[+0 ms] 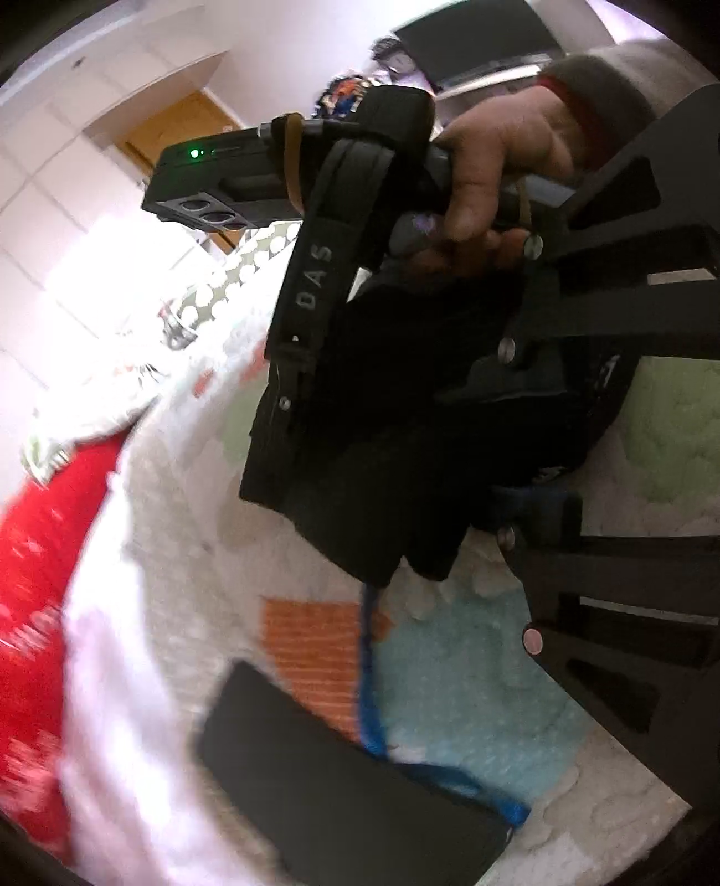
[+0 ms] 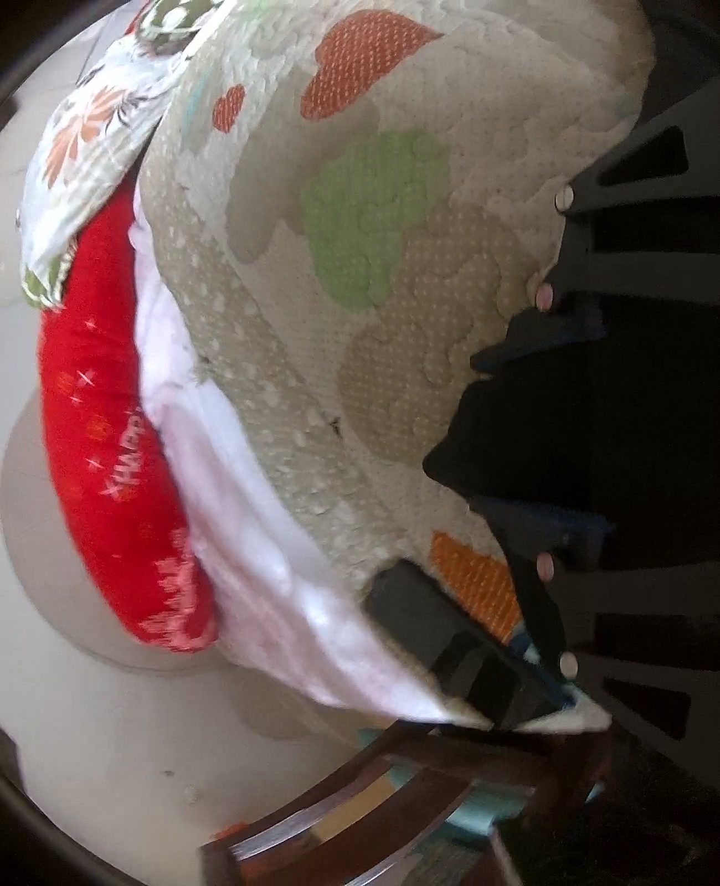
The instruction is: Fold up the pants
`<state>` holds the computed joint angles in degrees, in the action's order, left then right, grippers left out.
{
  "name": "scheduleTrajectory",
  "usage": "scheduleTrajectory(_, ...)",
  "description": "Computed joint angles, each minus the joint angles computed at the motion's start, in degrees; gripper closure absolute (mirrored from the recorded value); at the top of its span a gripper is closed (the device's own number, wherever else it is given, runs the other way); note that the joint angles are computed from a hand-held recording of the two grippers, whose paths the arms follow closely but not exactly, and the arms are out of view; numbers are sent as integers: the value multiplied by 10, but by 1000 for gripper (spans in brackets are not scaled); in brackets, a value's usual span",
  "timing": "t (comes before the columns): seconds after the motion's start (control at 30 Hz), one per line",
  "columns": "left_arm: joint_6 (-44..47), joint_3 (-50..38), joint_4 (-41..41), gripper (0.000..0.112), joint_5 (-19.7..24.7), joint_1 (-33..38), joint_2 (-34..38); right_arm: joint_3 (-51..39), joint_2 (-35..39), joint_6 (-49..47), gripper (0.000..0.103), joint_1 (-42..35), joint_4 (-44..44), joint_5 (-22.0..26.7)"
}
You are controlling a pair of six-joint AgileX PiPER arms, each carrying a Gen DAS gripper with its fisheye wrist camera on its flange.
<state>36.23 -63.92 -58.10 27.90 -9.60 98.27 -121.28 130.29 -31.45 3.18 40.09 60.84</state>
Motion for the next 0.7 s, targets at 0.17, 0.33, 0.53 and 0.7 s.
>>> scheduleTrajectory(0.17, 57, 19, -14, 94, -48, -61, -83, 111, -96, -84, 67, -65, 129, -13)
scheduleTrajectory(0.33, 44, -7, 58, 94, -101, -177, -106, 216, -200, -145, 65, -161, 206, 6)
scheduleTrajectory(0.53, -36, -58, 173, 94, -113, -317, -31, 367, -337, -118, 47, -298, 152, -48)
scheduleTrajectory(0.7, -266, -100, 437, 93, -92, -401, 31, 441, -356, -112, 41, -416, 166, 20)
